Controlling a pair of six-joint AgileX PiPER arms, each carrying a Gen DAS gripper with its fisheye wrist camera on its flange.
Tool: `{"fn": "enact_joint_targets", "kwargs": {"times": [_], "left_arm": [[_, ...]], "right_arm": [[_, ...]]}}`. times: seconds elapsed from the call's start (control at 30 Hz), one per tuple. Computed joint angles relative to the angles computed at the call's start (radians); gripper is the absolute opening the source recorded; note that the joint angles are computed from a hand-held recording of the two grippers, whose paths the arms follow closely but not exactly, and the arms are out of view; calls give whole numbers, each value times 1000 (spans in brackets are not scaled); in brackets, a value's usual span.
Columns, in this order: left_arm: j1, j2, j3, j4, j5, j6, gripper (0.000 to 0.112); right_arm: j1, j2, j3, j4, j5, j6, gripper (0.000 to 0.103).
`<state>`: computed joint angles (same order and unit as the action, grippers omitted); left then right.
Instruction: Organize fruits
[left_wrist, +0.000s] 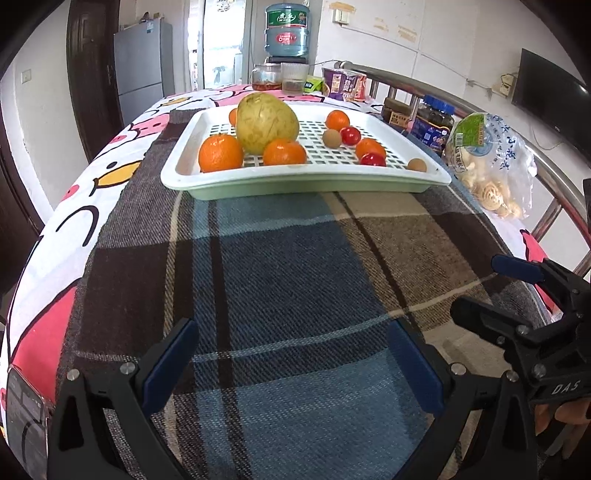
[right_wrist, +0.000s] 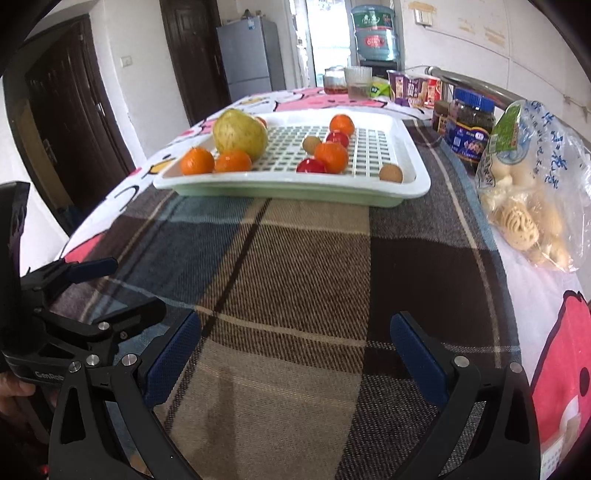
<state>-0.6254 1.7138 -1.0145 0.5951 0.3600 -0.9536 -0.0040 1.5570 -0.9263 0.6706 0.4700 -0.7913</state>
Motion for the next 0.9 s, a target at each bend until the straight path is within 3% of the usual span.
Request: {"fn": "enact_joint_targets", "kwargs": {"times": [0.27, 0.7, 0.9], "left_arm": [[10, 30, -36, -94, 33, 92, 103], [-8, 72, -93, -45, 116, 71, 103], [-3, 77, -98, -45, 120, 72, 103]], "right_arm": [[13, 30, -29, -76, -7, 83, 103], [0, 76, -71, -165, 15, 205, 103], [51, 83, -77, -339, -10, 367, 103]]}}
